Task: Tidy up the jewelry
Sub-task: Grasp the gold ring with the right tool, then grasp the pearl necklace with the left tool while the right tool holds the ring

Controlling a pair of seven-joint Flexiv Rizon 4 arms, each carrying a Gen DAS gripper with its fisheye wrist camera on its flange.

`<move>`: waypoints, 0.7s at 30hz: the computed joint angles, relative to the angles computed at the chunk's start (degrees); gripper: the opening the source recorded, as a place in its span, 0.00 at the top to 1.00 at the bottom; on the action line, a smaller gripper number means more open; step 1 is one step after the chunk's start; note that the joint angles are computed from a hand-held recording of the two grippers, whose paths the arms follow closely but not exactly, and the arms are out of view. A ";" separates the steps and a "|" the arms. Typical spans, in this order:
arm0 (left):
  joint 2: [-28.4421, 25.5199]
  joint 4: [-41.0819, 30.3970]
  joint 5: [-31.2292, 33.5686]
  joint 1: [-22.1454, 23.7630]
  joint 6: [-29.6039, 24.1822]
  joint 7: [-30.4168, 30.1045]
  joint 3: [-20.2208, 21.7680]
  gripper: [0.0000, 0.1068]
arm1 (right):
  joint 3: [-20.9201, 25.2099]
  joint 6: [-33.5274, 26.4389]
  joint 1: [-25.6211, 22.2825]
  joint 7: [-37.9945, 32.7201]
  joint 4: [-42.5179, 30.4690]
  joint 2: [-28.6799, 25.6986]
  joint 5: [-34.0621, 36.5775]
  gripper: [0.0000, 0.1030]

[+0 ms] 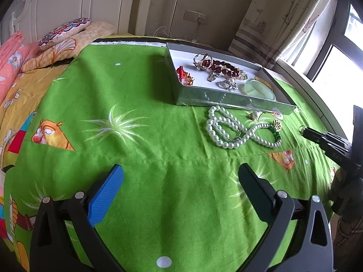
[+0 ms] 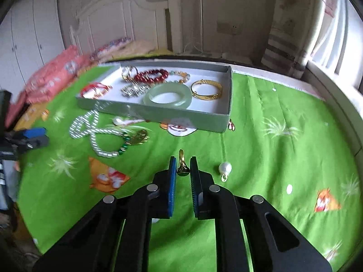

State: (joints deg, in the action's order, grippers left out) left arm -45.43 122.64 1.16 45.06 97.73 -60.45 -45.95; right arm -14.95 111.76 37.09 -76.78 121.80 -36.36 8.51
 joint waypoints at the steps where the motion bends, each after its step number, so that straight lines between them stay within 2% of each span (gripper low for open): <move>1: 0.12 -0.04 -0.01 -0.16 -0.06 0.00 0.18 0.06 | 2.60 1.34 -2.30 0.43 0.51 0.42 -0.48 0.88; 7: 3.49 -0.64 -0.63 -5.73 -0.70 0.83 5.32 0.06 | 13.24 6.08 -12.67 2.94 1.87 1.14 -4.12 0.88; 8: 4.14 -0.95 -1.08 -7.30 -0.97 0.92 6.60 0.06 | 13.42 6.29 -12.89 3.28 1.90 1.12 -4.09 0.88; 11: 3.99 -2.01 -3.24 -8.20 -3.63 1.49 5.97 0.06 | 14.58 7.06 -14.24 4.00 2.20 1.09 -5.03 0.88; 14: 3.90 -3.84 -5.13 -11.47 -3.77 2.31 7.21 0.06 | 15.68 7.97 -15.54 4.83 2.47 1.00 -5.89 0.88; 19: 3.95 -8.29 -8.19 -19.16 -6.07 4.16 11.79 0.07 | 17.11 9.26 -17.54 6.00 2.83 0.76 -7.69 0.88; 21: 4.00 -10.07 -9.05 -23.10 -6.90 5.34 14.82 0.07 | 17.55 9.60 -18.25 6.46 2.94 0.69 -8.41 0.88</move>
